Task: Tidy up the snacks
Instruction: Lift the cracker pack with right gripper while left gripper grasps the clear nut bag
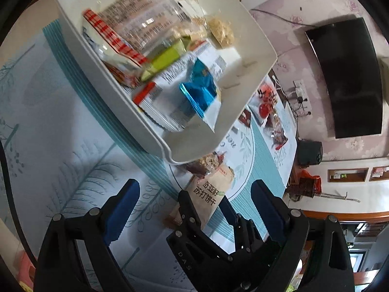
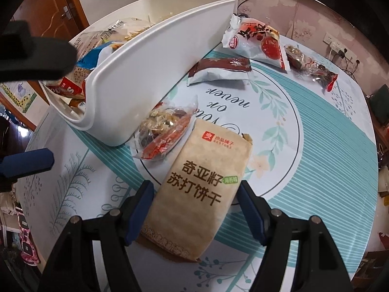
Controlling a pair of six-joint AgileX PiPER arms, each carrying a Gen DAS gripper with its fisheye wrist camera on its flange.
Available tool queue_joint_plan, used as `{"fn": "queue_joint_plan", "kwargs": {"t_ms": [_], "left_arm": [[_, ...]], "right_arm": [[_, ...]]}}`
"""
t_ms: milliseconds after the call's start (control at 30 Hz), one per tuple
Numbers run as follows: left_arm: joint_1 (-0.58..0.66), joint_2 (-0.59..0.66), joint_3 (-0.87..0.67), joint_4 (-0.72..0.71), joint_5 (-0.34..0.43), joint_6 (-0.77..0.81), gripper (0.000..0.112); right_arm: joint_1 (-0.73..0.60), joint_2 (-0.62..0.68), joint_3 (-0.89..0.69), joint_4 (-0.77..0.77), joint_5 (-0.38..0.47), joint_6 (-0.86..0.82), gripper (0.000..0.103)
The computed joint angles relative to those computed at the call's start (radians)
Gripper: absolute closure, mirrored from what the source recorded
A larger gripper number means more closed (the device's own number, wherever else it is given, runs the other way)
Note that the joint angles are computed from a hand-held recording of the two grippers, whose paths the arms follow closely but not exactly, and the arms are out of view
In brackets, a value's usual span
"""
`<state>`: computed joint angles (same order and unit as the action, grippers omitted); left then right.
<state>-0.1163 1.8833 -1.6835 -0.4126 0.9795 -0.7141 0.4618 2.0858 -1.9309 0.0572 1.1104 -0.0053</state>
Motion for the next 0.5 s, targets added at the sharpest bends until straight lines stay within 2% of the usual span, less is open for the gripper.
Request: {"fn": "queue_joint_plan", "kwargs": {"t_ms": [200, 500], "left_arm": [[-0.034, 0.054, -0.051, 0.028, -0.023, -0.035, 0.02], [-0.102, 0.142, -0.139, 0.137, -0.047, -0.191, 0.02]], "right_arm": [[-0.03, -0.01, 0.01, 0.013, 0.005, -0.02, 0.038], [-0.103, 0.016, -0.04, 0.058, 0.05, -0.096, 0.04]]}}
